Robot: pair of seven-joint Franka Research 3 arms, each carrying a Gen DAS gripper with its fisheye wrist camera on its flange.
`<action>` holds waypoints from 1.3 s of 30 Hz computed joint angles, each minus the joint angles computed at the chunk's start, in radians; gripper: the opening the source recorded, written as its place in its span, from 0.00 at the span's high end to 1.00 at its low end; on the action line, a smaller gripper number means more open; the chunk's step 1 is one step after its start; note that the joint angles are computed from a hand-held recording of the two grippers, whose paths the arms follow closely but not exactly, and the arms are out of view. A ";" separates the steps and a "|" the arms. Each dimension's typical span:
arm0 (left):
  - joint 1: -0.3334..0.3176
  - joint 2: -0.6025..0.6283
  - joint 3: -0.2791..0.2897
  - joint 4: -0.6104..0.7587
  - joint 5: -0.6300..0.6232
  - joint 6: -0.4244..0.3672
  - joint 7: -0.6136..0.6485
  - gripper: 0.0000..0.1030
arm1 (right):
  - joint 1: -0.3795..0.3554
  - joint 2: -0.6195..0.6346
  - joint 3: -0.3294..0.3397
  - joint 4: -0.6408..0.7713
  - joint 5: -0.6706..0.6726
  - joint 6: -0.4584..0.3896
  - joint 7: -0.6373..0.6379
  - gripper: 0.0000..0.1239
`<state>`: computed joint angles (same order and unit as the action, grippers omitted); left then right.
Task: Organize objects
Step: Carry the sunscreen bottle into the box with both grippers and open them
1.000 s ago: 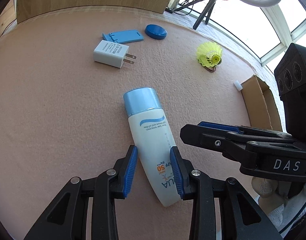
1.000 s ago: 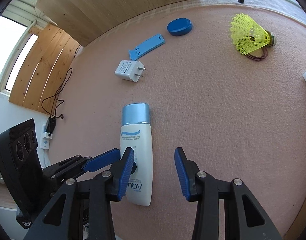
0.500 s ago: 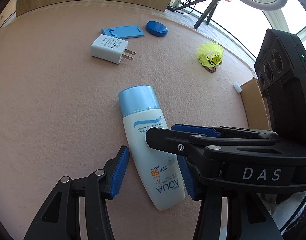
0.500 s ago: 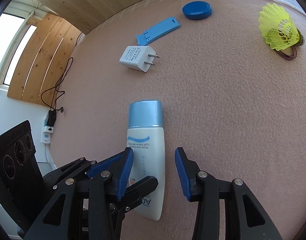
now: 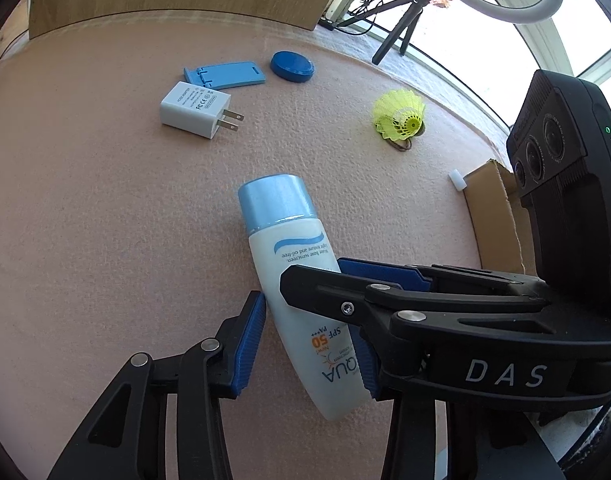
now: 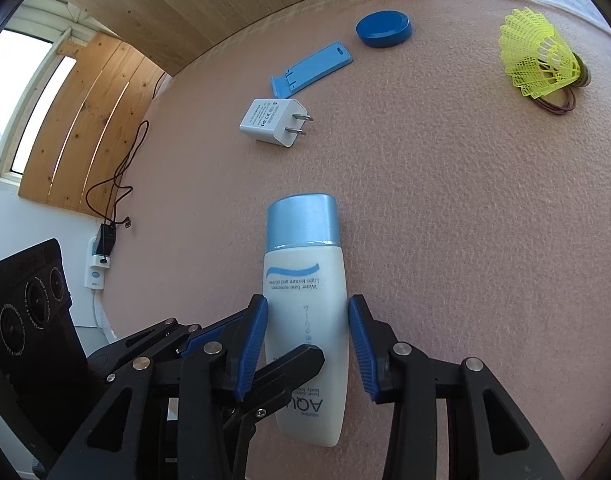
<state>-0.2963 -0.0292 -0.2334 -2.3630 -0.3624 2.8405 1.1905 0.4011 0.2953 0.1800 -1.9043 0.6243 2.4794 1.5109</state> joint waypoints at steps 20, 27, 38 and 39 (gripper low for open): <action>-0.059 0.220 -0.085 0.386 0.298 -0.053 -0.150 0.56 | -0.059 -0.346 -0.084 -0.328 0.030 0.135 0.002 0.71; -0.102 0.372 -0.115 0.598 0.369 -0.095 -0.153 0.56 | -0.103 -0.451 -0.128 -0.426 0.005 0.159 0.002 0.71; -0.226 0.658 -0.112 1.021 0.456 -0.228 -0.149 0.56 | -0.199 -0.546 -0.190 -0.517 -0.061 0.156 0.010 0.71; -0.235 0.682 -0.112 1.058 0.457 -0.241 -0.145 0.56 | -0.207 -0.548 -0.195 -0.520 -0.065 0.155 0.008 0.71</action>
